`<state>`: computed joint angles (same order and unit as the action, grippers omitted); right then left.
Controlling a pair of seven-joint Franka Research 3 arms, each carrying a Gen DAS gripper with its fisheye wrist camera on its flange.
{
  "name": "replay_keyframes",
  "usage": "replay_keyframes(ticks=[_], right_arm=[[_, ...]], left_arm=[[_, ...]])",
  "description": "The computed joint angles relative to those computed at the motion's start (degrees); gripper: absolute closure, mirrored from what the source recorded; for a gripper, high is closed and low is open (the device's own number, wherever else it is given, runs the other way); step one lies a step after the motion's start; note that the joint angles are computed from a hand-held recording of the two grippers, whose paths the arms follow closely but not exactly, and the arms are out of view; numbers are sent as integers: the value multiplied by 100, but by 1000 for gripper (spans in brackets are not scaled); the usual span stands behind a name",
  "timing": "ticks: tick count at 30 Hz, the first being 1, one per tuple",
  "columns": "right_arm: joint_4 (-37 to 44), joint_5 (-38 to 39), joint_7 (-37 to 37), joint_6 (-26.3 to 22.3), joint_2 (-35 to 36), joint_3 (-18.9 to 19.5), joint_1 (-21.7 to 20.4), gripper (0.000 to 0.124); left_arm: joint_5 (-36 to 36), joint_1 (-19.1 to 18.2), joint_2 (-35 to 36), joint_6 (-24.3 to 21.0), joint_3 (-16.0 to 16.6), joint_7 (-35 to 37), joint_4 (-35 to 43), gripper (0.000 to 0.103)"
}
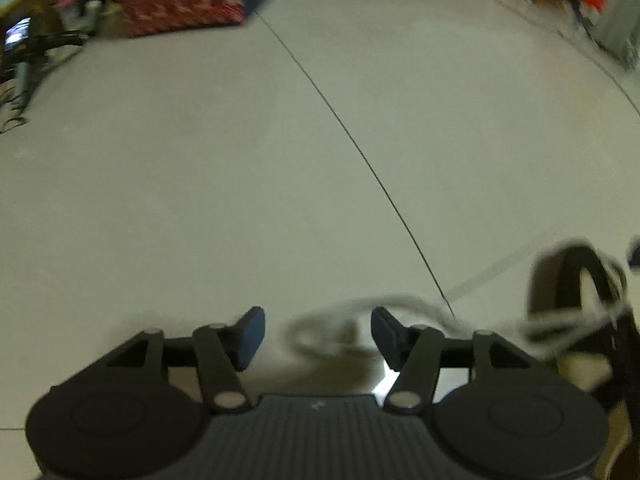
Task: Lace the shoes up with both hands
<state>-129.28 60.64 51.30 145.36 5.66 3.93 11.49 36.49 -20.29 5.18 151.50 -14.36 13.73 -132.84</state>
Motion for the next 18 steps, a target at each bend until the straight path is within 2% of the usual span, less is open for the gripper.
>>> replay_keyframes(ticks=[4,6,7,8,10,12,15,18], right_arm=[[78,-225,151,114,140,33,57,93],[77,-322,173,185,192,54,72,93],[57,-373,176,252,205,66,85,100],[40,-370,119,291,215,82,84,117],[17,-276,-15,293,207,106,61,121],[-8,-126,-111,273,164,108,32,121],[-20,256,-330,103,69,79,-44,121],[-9,611,-442,-173,-18,10,-114,121]], left_arm=[[-724,-20,54,-453,-150,1001,186,37],[-1182,4,55,-535,-192,1495,228,34],[-1381,12,52,-567,-206,1699,244,34],[-1484,3,44,-609,-209,1803,263,34],[-1389,-45,-31,-518,-180,1677,230,34],[-1335,-49,-130,-153,-154,1513,123,34],[-1246,-7,-221,888,-109,1254,-92,34],[-320,-45,-111,1840,56,398,-64,36]])
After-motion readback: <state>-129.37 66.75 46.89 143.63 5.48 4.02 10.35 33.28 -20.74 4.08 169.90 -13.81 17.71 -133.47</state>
